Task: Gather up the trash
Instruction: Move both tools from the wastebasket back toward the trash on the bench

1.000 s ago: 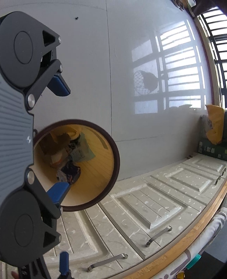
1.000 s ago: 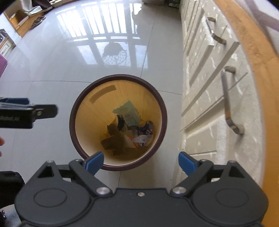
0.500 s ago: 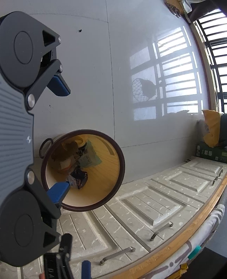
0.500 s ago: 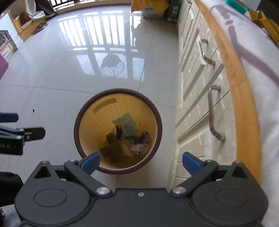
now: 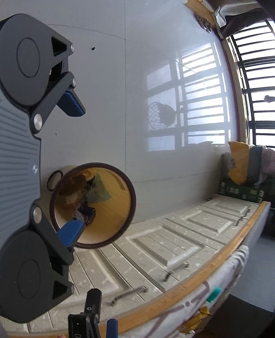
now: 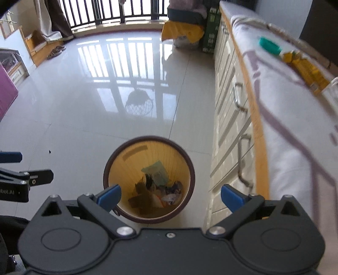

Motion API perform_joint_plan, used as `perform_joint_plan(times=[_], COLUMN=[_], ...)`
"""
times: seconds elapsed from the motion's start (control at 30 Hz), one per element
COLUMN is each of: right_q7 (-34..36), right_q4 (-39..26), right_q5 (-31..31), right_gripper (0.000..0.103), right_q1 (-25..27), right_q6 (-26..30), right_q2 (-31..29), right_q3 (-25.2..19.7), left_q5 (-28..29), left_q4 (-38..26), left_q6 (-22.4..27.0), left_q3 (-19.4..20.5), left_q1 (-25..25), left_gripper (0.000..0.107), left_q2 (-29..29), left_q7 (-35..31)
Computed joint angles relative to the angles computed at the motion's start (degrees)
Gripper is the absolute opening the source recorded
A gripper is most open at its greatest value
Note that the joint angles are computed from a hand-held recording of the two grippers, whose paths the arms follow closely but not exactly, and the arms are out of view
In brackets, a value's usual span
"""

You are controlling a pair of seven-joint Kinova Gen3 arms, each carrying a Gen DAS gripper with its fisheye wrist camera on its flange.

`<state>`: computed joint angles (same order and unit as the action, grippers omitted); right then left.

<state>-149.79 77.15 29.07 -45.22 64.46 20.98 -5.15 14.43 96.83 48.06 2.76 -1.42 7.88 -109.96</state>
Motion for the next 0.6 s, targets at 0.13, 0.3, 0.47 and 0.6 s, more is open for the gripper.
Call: perform_joint_plan(times=[0.13, 0.3, 0.47, 0.6], right_q7=[-2.14, -6.03, -11.08, -15.43], right_q4=[0.26, 2.74, 6.82, 11.18], right_q5=[3.03, 7.15, 11.83, 15.49], right_gripper=[0.102, 0.102, 0.102, 0.102], right_q1=[-1.88, -2.94, -3.18, -2.41], right_q6=[2.34, 4.1, 5.44, 5.66], right_q2=[-1.95, -5.36, -9.05, -12.51], right_q3=[0.23, -0.84, -2.85, -4.95], left_q5=[0.57, 2.48, 4.74, 7.12], left_q4=[1.01, 2.0, 3.13, 4.34], left_q6=[-0.69, -1.51, -2.91, -4.64], left_q3=[-0.23, -0.59, -0.89, -1.08], left_q1=[-0.07, -0.05, 0.62, 1.65], left_gripper=[0.103, 0.103, 0.103, 0.103], left_q2=[-2.33, -5.21, -7.79, -9.69], left_q7=[0.05, -1.14, -2.51, -3.8])
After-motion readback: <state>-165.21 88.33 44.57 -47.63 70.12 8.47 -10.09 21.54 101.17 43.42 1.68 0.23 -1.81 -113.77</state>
